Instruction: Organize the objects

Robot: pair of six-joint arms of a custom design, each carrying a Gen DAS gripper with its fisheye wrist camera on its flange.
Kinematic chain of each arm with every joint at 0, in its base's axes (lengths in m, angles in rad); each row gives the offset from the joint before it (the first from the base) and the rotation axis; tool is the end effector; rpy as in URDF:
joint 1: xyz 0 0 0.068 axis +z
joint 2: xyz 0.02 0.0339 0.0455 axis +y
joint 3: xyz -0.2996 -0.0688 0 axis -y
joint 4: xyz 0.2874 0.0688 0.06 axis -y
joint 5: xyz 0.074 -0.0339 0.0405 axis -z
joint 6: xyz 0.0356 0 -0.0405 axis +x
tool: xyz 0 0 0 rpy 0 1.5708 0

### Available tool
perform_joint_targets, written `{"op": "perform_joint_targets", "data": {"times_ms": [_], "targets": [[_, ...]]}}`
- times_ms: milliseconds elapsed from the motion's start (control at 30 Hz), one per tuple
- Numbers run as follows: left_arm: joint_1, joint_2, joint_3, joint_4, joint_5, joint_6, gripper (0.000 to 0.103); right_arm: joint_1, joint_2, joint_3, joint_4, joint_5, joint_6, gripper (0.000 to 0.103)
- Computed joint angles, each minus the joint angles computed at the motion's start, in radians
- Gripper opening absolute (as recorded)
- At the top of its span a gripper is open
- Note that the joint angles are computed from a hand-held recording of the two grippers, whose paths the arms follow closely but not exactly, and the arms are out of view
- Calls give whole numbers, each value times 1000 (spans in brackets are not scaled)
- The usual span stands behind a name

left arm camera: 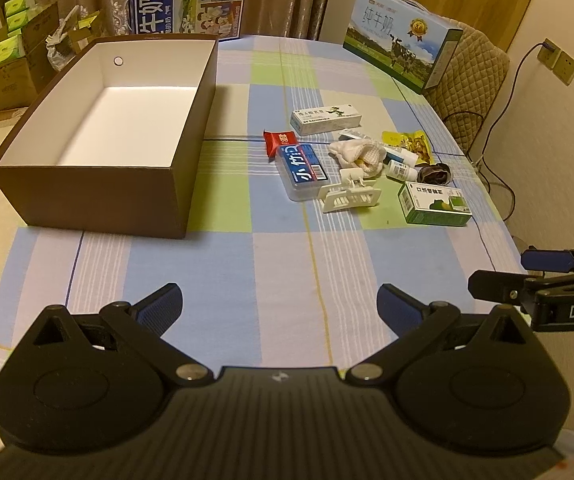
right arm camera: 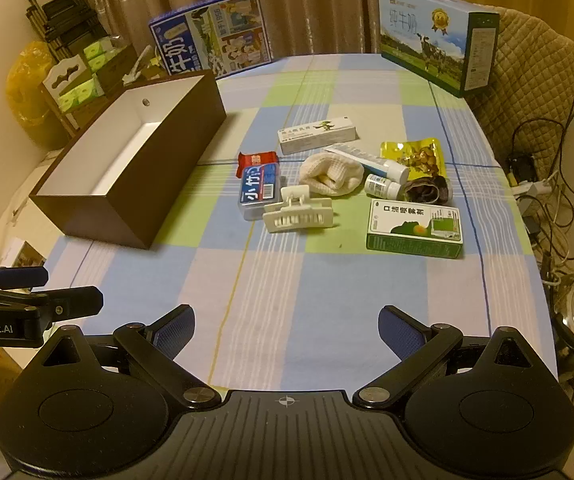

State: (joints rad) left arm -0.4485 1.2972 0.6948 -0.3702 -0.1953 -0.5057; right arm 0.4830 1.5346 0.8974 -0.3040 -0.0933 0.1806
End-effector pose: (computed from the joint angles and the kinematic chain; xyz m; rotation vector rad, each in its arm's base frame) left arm 0.2474 -0.1114 0.1985 -0.1482 2.5172 -0.1375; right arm 0.2998 0.1610 0.2017 -0.4223 2.5144 0.3829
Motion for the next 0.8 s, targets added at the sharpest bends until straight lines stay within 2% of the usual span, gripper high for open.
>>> {"op": "perform_joint_targets", "data": {"times_ms": [800], "targets": [[65, 25, 10, 16, 68, 82, 102, 35, 26, 18, -1, 49, 66, 97]]}}
